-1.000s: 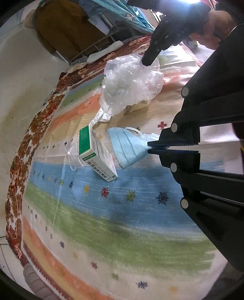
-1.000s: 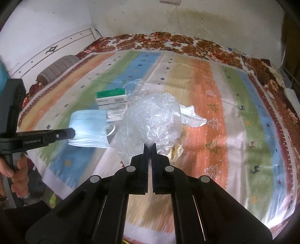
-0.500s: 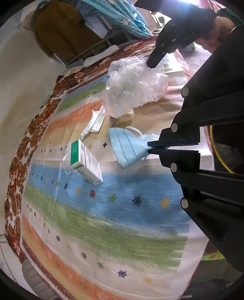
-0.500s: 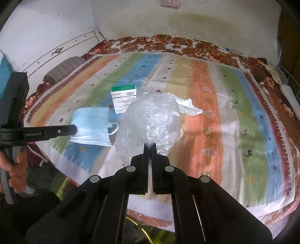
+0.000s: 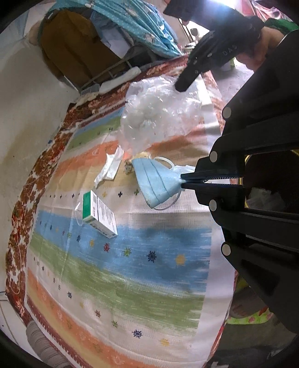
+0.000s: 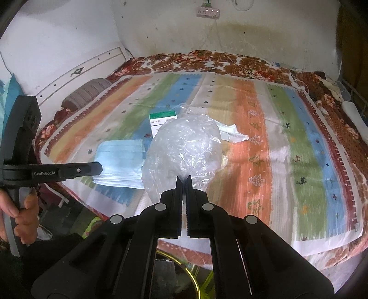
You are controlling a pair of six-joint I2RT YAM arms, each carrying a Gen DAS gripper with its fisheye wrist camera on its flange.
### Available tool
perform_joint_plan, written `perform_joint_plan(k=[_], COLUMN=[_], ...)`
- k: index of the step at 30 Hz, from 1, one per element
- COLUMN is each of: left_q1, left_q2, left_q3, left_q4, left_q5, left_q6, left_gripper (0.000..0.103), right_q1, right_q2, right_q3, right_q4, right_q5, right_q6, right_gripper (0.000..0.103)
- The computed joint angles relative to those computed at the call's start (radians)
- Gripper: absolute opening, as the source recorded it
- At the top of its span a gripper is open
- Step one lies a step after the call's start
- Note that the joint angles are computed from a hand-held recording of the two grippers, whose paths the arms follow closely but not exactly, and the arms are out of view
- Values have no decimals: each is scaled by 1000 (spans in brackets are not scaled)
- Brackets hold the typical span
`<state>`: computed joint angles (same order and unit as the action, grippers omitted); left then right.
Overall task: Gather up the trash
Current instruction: 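Lift the mask and plastic bag and carry both tools over the brass bin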
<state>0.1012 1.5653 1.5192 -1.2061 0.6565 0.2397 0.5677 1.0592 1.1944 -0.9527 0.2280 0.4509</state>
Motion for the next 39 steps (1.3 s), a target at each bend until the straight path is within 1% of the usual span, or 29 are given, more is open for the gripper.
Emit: perform_joint_plan(k=[6, 11, 14, 16, 19, 22, 28, 39], left_q1=[23, 40, 50, 50, 34, 29, 52, 121], left_q2=[-53, -84, -109, -144, -207, -261, -338, -444], left_q3=[-8, -17, -22, -34, -57, -74, -122, -198], left_q4=[-32, -69, -97, -101, -87, -94, -140, -239], left_q5=[4, 35, 73, 72, 44, 28, 21, 30], left_q6=[9, 22, 30, 38, 56, 94, 152, 246], left_gripper=[2, 2, 2, 2, 2, 2, 2, 2], right_q1=[57, 113, 153, 176, 227, 290, 435, 675], right_q2=[-46, -83, -108, -122, -141, -150, -161, -149], right_q3=[13, 26, 31, 34, 41, 49, 58, 66], right_q4=[-49, -94, -124, -142, -181, -227, -324, -465], right_q5=[29, 61, 86, 99, 134, 183, 270, 380], right_q6=[48, 95, 131, 150, 193, 243, 396, 652], right_gripper=[2, 2, 2, 2, 2, 2, 2, 2])
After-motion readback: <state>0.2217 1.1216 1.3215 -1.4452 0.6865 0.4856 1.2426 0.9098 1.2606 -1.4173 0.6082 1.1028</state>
